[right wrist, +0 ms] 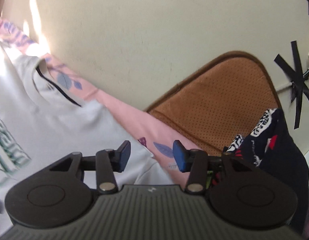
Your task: Fold small clothes
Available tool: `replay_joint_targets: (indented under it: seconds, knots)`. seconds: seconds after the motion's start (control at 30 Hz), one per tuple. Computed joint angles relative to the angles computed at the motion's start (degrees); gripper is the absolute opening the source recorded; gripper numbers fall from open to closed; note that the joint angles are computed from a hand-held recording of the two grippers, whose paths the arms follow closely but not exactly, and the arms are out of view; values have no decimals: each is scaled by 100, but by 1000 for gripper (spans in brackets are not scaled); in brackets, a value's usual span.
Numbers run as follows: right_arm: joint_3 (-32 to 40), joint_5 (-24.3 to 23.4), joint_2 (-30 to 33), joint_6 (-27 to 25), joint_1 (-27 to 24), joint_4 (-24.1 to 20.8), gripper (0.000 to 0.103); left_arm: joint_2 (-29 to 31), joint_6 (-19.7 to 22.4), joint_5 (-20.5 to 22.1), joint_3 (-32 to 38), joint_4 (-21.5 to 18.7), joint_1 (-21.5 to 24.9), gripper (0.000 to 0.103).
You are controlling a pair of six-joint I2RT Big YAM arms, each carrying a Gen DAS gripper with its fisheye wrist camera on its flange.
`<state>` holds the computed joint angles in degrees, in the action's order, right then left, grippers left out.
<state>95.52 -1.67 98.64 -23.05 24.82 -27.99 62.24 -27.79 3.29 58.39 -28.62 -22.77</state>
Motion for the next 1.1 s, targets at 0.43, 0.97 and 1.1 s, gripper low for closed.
replay_joint_targets:
  seconds: [0.43, 0.97, 1.1]
  knots:
    - [1258, -2904, 122, 59, 1258, -1826, 47, -2872, -912, -1976, -1311, -166, -537, 103]
    - [4530, -4038, 2253, 2628, 2508, -2940, 7, -3436, -1287, -1795, -1916, -772, -650, 102]
    - [4307, -4322, 2222, 4945, 2203, -1237, 7, -3453, -1329, -1939, -1892, -848, -793, 102]
